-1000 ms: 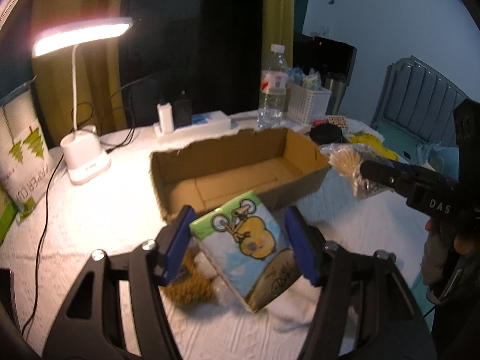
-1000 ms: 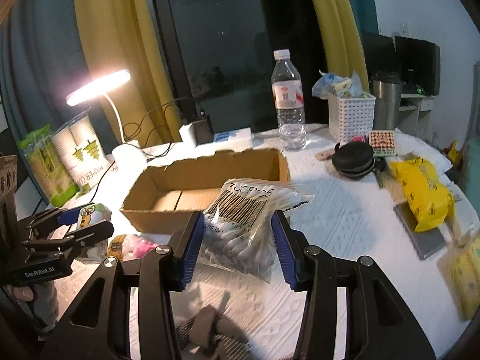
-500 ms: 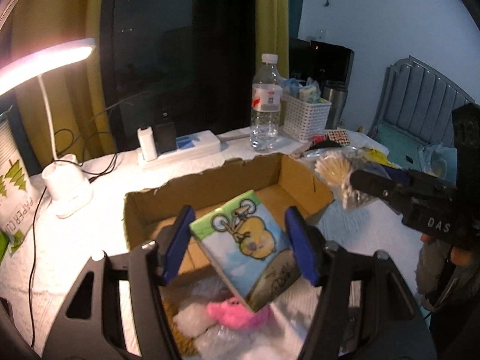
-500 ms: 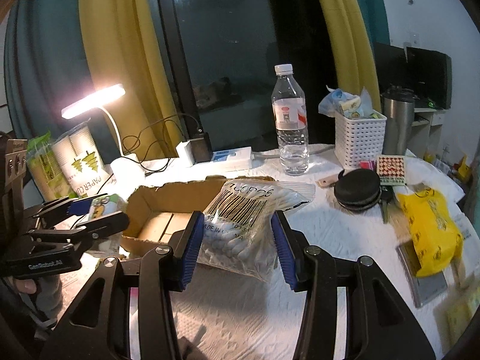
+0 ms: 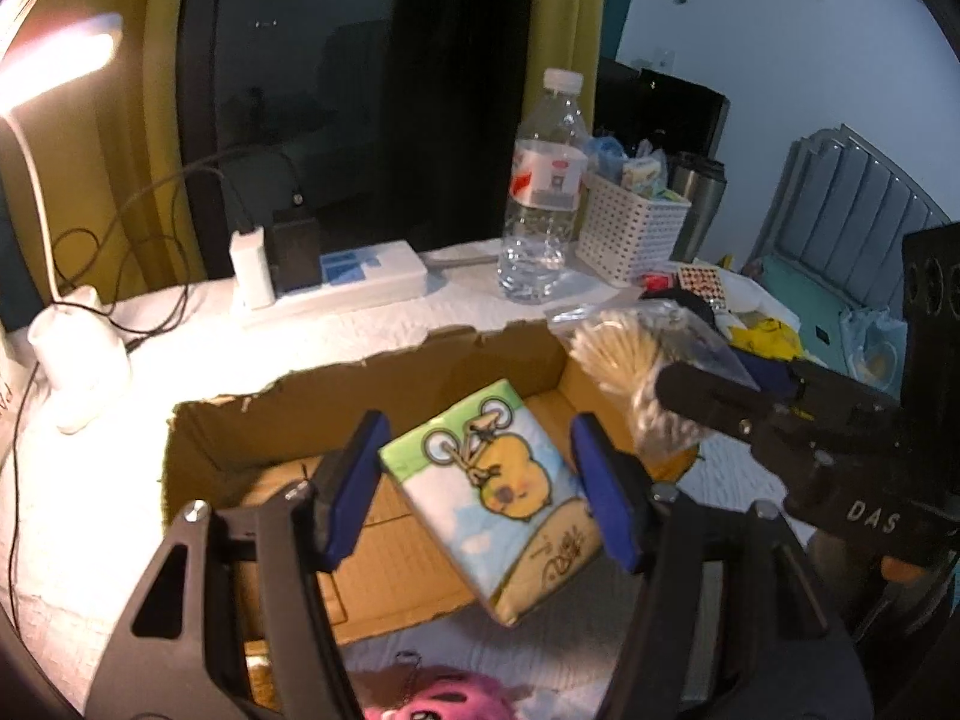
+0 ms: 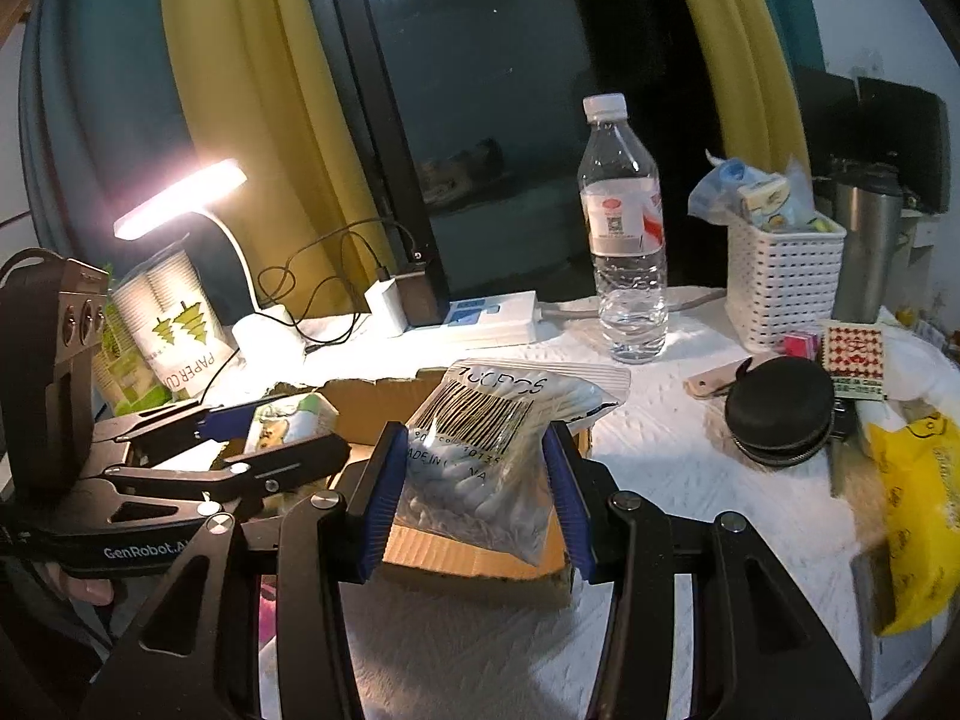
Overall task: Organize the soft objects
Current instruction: 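Carry the tissue pack and swab bag into the cardboard box and open both grippers, then grasp the gray dotted gloves with the right gripper while the left moves to the white towel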
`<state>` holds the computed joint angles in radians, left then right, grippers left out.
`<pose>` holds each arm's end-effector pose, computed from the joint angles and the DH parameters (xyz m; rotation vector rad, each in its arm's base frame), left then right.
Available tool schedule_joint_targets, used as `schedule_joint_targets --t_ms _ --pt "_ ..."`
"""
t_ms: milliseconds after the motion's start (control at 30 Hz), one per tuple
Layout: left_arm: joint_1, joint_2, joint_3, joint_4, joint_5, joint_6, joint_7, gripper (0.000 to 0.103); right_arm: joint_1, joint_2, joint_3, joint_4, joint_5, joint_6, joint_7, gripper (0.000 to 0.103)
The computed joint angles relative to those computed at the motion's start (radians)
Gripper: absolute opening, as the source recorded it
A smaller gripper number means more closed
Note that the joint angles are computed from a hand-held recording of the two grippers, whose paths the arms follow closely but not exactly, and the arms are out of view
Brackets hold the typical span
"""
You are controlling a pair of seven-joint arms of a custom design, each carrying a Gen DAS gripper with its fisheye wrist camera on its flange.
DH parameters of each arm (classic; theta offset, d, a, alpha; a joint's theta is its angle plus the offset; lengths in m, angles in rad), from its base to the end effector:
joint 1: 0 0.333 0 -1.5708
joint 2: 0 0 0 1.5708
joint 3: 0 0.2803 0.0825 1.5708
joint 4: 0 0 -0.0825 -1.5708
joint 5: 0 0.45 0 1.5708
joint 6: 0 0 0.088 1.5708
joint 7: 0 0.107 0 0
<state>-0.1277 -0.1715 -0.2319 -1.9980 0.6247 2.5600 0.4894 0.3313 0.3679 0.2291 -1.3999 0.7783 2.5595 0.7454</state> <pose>0.5815 -0.2353 0.5627 -1.9483 1.4223 -0.8468 0.6731 0.3760 0.5462 -1.9709 0.7470 -0.1705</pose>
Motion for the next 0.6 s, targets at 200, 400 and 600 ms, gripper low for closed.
schedule_joint_targets --t_ms 200,400,600 --pt "-0.01 0.045 0.006 0.04 -0.026 -0.012 0.047 0.072 0.002 0.075 -0.007 0.088 -0.037 -0.049 0.065 0.053" --pt "-0.014 0.029 0.007 0.03 -0.002 -0.006 0.038 0.091 -0.01 0.047 -0.003 0.056 -0.035 -0.002 0.092 0.065" --pt "-0.006 -0.034 -0.002 -0.017 0.015 0.012 0.01 0.091 -0.004 -0.033 -0.017 -0.034 -0.054 0.045 0.117 0.065"
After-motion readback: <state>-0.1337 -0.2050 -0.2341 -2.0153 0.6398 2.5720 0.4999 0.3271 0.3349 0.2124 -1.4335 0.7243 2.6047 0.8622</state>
